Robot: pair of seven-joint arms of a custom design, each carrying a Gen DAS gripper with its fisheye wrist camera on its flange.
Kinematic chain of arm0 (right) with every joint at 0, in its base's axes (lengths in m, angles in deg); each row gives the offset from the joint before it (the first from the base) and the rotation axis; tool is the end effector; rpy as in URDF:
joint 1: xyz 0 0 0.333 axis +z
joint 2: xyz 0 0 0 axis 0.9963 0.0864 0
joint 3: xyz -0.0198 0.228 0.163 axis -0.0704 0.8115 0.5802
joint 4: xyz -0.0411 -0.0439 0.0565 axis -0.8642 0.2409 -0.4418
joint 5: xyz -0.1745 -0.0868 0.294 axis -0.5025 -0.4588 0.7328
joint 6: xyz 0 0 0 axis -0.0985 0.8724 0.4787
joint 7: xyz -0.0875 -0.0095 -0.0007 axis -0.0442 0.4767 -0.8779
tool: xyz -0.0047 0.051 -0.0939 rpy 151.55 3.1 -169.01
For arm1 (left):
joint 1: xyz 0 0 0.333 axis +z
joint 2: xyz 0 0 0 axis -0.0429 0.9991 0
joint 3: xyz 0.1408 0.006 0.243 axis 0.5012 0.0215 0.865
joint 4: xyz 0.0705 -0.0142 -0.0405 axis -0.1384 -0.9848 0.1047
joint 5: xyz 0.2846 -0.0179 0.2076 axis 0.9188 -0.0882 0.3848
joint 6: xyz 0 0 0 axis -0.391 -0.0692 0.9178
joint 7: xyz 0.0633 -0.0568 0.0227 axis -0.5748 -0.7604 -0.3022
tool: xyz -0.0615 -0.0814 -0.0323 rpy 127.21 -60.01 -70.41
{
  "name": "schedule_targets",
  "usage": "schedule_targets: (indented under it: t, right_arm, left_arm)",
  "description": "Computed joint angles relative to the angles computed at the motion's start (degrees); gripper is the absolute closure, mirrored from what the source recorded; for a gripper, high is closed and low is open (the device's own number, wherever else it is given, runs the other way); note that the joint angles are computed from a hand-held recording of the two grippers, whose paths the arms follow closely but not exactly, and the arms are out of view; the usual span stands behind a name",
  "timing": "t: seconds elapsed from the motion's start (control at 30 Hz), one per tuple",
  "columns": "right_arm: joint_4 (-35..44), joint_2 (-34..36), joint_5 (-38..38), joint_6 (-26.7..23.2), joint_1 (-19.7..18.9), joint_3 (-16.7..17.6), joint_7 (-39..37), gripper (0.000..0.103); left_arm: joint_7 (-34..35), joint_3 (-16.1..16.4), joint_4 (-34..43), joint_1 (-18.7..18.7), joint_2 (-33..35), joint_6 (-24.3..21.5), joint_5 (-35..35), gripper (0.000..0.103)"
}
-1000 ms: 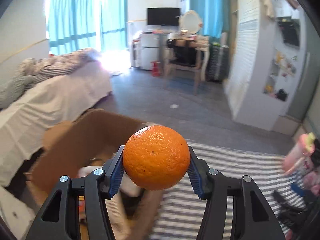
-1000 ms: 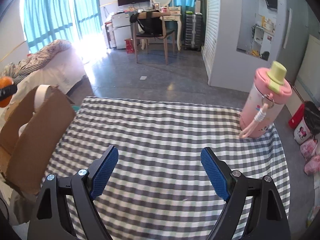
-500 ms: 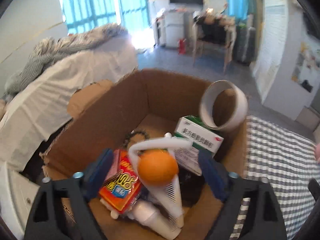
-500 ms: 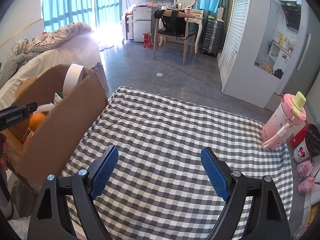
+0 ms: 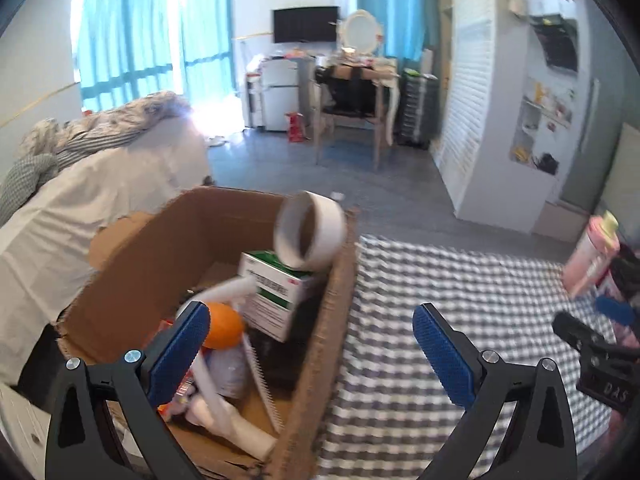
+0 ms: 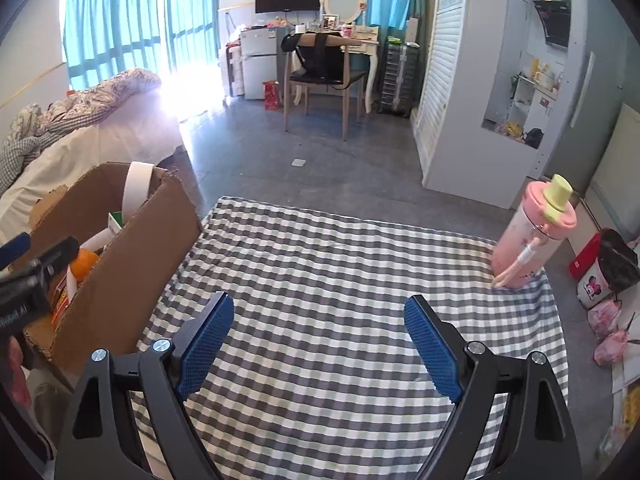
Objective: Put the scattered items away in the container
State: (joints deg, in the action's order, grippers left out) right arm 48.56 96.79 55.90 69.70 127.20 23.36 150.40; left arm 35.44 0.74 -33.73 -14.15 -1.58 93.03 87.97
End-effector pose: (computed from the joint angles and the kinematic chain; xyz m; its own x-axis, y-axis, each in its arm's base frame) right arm 0.5721 0.3860 0.5905 -0.3219 -0.9464 0.0257 -0.6981 0.2189 -0.6817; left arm 0.6528 -0.2397 0.5606 -0.3438 -0.9387 -0.0242 -0.6161 0.2449 -0.7487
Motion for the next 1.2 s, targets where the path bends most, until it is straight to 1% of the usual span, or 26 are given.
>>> schedule_targets:
  t: [0.07, 0.2, 0.27, 0.37, 0.4, 0.5, 0.57, 1.07, 1.2]
  right_arm:
    - [-6.91, -4.02, -0.43, 2.26, 0.0, 0.55, 1.9, 0.016]
    - [-14.86, -8.58, -2.9, 5.26, -0.02, 1.76, 4.0, 0.016]
    - [-14.02, -8.01, -4.92, 4.53, 0.46, 2.02, 3.19, 0.016]
    - [-7.43, -4.06, -6.98, 0.47, 1.54, 1.35, 0.46, 0.016]
    - [-6.66, -3.6, -6.82, 0.25, 1.54, 1.28, 0.0, 0.016]
    - [-7.35, -4.11, -4.46, 1.3, 0.48, 1.95, 0.05, 0.016]
    - [-6.92, -3.76, -3.71, 1.14, 0.32, 1.9, 0.13, 0.016]
    - [-8.06, -4.33, -2.3, 2.17, 0.18, 2.03, 0.4, 0.016]
    - [-9.36, -5.1, -2.37, 2.82, 0.19, 2.14, 0.94, 0.016]
  left_arm:
    - [0.48, -0.29, -0.89, -0.36, -0.43, -0.22, 0.27, 0.0]
    - [0.93, -0.6, -1.54, -0.59, -0.79, -0.56, 0.09, 0.0]
    - [1.16, -0.83, -1.83, -0.38, -1.03, -0.68, -0.48, 0.0]
    - [0.97, -0.7, -2.07, -0.48, -1.24, -0.61, -0.53, 0.0]
    - [1.05, -0.73, -2.18, -0.44, -1.35, -0.61, -0.61, 0.0]
    - [1.25, -0.69, -2.35, -0.45, -1.45, -0.53, -0.51, 0.0]
    - [1.11, -0.6, -2.72, -0.44, -1.66, -0.41, -0.46, 0.0]
    - [1.17, -0.67, -2.7, 0.0, -1.6, -1.03, -1.04, 0.0]
    - [1.13, -0.62, -2.83, -0.06, -1.7, -1.18, -0.96, 0.0]
